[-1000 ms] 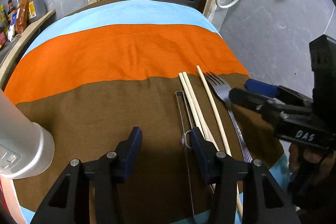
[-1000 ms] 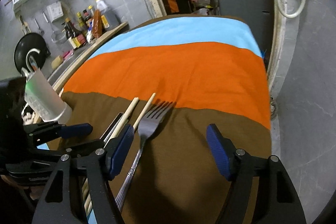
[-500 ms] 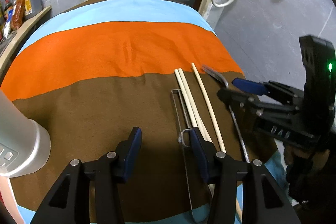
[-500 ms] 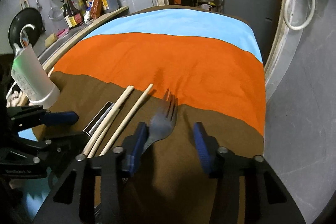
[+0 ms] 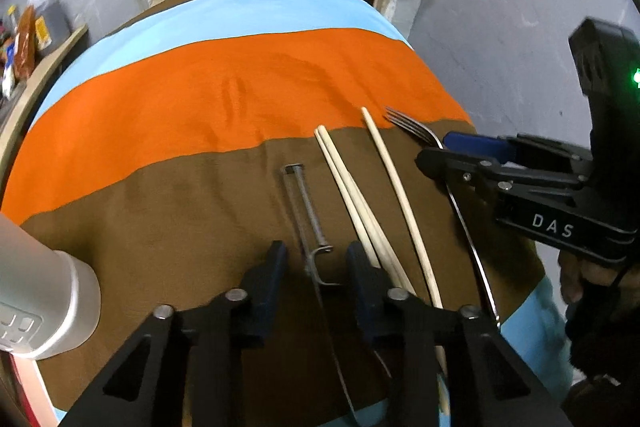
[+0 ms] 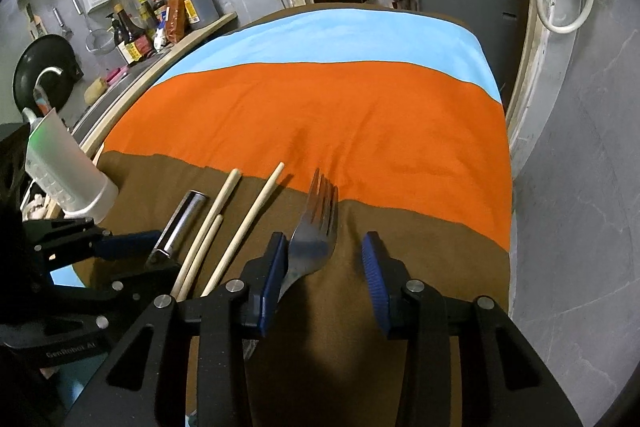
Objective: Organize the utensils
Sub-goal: 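Grasp the fork with the right tool while the left tool grasps the wire utensil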
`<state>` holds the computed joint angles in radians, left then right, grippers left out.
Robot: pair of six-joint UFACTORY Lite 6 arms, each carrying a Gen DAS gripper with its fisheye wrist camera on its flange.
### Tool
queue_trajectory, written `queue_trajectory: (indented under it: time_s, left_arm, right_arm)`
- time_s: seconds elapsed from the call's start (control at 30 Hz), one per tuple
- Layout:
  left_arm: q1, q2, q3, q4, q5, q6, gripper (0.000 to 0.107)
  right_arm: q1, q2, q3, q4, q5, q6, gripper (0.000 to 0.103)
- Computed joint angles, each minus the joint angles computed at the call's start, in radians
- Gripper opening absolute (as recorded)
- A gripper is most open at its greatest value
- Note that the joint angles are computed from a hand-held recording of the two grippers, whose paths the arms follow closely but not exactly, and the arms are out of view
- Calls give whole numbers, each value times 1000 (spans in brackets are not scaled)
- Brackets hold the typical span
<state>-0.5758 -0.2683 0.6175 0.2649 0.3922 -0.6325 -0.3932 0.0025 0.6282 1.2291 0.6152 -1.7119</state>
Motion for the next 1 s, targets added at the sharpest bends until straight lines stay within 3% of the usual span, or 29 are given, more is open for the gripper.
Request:
queue_trajectory:
  time_s: [0.07, 0.2, 0.3, 0.47, 0.57, 0.63, 0.73, 0.87, 1.0]
  left_arm:
    - [47, -20, -14, -110, -12, 100, 24]
    - [87, -33, -31, -202, -25, 186, 24]
    - [70, -6, -11, -167, -18, 153, 25]
    - [109, 16, 7, -256, -17, 265, 23]
    - [147, -2, -5, -338, -21, 338, 17]
    - [188, -38, -35, -478, -23, 470, 17]
    - [207, -111, -74, -524, -9, 506, 17]
    - [208, -289, -137, -515, 4, 489, 17]
    - [165, -497, -181, -363, 37, 343, 16]
  right_arm:
    - [18, 4, 6, -4, -1, 17, 21]
    - [24, 27, 37, -70, 11, 88, 20]
    - [25, 67, 80, -121, 28, 159, 20]
    - [105, 58, 89, -190, -58, 290, 19]
    - [117, 46, 96, -235, -66, 377, 8]
    - [93, 35, 86, -220, -36, 379, 5]
    - [45, -1, 50, -195, 9, 368, 4]
    - [-70, -125, -51, -118, 137, 288, 3]
    - [-173, -370, -189, -98, 242, 266, 3]
